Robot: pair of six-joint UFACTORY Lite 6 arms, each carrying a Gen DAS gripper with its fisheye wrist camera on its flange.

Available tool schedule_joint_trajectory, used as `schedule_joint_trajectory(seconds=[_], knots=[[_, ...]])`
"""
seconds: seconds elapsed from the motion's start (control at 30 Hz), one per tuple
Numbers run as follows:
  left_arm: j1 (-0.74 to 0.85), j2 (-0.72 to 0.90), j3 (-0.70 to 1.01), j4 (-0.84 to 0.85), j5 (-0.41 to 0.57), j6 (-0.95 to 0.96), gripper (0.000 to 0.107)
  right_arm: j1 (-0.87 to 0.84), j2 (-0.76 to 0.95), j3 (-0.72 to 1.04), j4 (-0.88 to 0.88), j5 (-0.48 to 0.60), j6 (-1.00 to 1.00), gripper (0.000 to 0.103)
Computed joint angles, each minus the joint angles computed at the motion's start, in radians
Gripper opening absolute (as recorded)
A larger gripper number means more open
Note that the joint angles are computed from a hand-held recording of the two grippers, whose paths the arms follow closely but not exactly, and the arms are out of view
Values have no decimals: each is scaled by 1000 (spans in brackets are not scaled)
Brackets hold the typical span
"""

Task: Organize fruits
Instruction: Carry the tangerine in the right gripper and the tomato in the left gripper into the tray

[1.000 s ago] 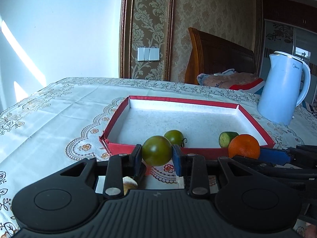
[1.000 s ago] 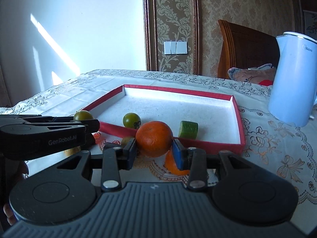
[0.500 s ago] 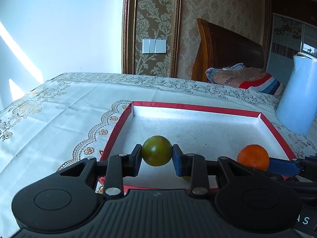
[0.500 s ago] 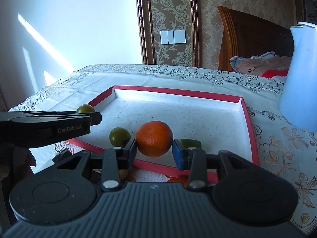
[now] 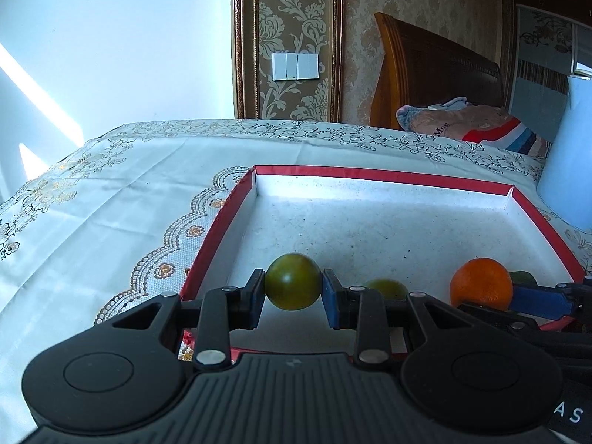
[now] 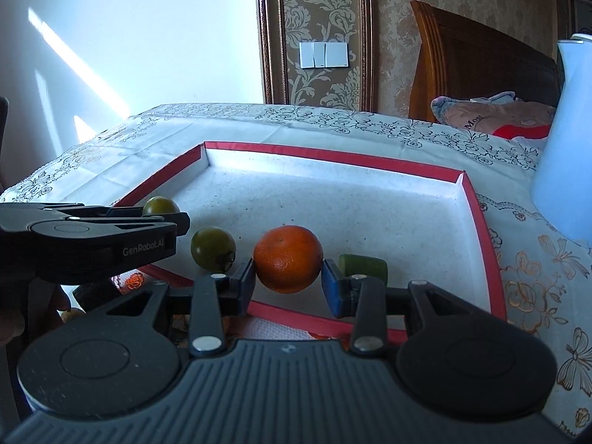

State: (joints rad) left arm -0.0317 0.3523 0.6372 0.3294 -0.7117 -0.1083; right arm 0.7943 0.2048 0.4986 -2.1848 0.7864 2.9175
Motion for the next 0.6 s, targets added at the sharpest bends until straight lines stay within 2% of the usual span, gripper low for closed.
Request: schedule_joint_trajectory(seconds=[0.17, 0.6], knots=[[4, 33, 21, 5, 15, -4, 32, 3, 32, 17, 5, 19, 6, 37], [-18, 45, 8, -52, -19, 67, 32, -5, 84, 55, -12, 50, 13, 36]])
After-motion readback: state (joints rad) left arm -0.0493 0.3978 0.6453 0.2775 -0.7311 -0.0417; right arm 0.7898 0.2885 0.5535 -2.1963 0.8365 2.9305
